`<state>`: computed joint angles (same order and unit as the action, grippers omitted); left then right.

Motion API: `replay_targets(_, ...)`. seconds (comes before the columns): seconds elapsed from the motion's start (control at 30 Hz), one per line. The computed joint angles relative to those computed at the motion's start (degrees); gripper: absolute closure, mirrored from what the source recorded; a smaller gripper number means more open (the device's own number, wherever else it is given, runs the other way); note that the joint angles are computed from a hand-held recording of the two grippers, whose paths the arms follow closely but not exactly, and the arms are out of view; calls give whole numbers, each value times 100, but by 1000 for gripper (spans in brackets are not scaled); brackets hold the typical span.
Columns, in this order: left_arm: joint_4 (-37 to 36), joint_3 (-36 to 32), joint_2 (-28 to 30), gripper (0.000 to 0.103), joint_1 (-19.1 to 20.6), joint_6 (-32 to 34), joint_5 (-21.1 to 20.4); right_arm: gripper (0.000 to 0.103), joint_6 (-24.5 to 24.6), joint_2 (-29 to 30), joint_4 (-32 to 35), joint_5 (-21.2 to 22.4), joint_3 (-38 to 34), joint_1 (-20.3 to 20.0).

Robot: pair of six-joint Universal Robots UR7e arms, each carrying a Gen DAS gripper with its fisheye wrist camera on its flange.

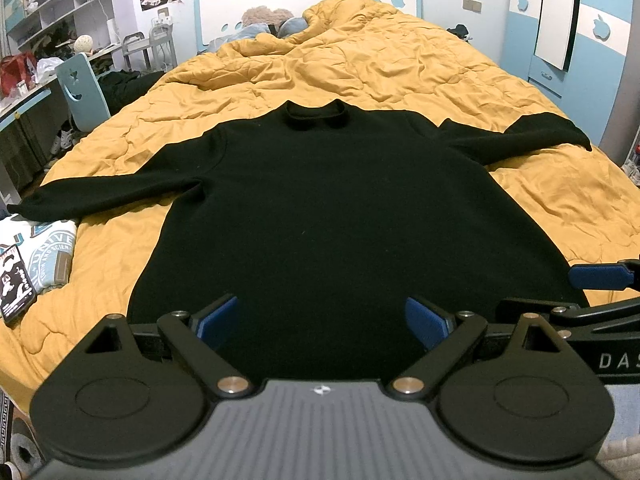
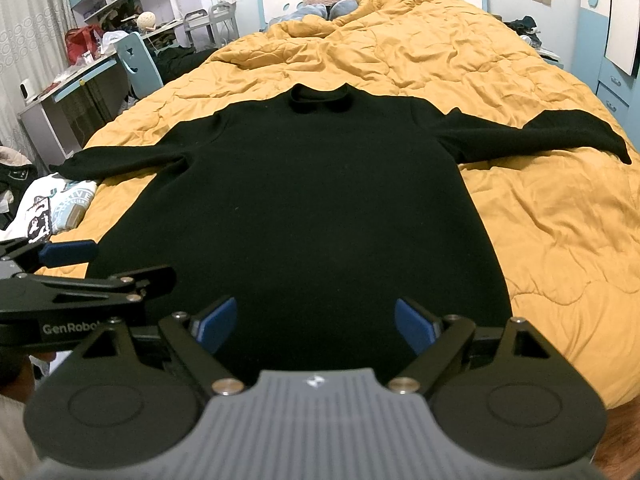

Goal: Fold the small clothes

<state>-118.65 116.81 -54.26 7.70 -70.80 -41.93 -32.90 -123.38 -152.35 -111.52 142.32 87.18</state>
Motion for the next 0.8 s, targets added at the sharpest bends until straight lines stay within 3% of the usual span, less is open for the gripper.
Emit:
replay_targets(0.53, -200, -1, 39, 0, 73, 68, -100, 21, 114, 54, 217, -10, -107, -13)
replay_targets(0.7, -554, 95, -9, 0, 208, 375, 120, 21, 109, 320, 33, -50, -215, -110)
replay_targets(0.8, -832, 147, -65, 0, 338, 529, 294, 21, -37, 569, -487, -157, -233, -60)
